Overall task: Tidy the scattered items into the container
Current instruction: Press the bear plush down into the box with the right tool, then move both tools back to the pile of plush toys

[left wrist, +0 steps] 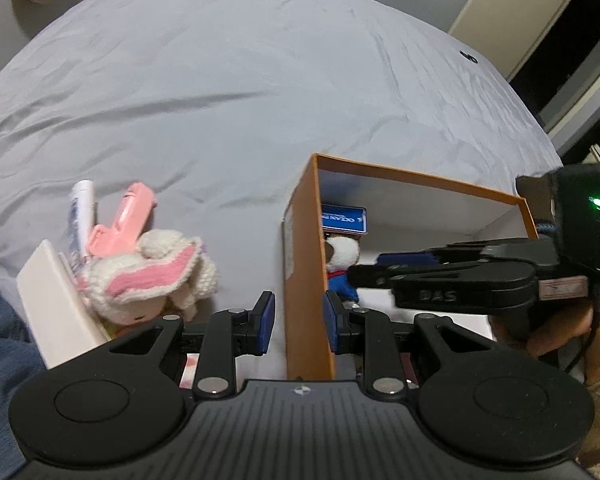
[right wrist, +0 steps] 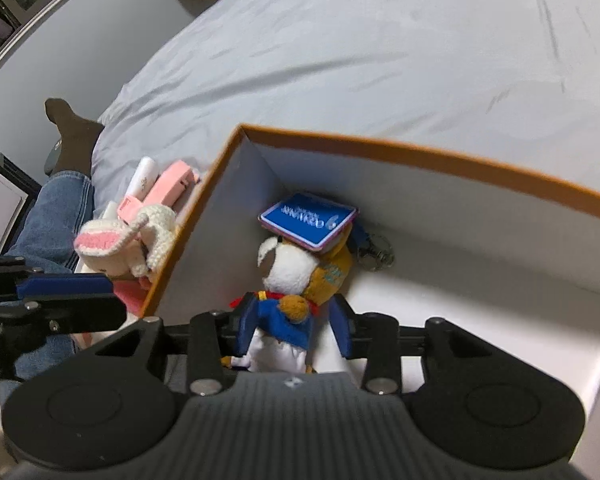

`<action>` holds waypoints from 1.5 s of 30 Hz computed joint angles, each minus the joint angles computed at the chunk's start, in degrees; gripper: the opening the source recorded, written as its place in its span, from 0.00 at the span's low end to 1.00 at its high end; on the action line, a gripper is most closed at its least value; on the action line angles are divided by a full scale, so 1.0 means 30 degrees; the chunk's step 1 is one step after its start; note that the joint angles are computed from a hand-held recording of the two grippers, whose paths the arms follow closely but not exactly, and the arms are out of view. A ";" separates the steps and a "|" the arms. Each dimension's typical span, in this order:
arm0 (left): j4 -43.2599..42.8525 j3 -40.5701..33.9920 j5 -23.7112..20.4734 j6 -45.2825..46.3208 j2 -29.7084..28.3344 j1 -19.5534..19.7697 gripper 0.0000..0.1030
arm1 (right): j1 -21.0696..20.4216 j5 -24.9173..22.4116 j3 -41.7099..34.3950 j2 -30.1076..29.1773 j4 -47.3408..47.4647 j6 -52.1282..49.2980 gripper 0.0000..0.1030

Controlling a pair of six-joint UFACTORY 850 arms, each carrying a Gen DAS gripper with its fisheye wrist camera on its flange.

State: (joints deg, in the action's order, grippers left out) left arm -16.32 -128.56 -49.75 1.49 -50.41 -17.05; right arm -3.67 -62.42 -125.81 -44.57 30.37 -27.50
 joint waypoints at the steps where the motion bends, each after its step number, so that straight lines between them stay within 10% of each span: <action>1: 0.0103 0.0291 0.0127 -0.0111 0.0239 0.0063 0.28 | 0.0000 0.0464 0.0453 0.0381 0.0086 -0.0133 0.41; 12: 0.4208 0.2647 0.0830 -0.0678 0.2320 0.0623 0.28 | 0.0651 0.2538 0.2944 0.2963 0.2512 -0.4523 0.41; 29: 0.4981 0.7591 0.3311 1.7056 0.4283 0.0010 0.53 | 0.2176 0.1127 0.2461 0.2682 0.0397 -0.7323 0.41; 45: 1.0649 0.8912 0.4000 2.3525 0.3838 -0.1265 0.64 | 0.1962 0.0990 0.3484 0.3319 0.0649 -0.7958 0.41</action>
State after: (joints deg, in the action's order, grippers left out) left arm 15.63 -101.82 -37.75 72.07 -38.89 -20.84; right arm 2.22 -59.45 -115.35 -34.61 32.32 -51.37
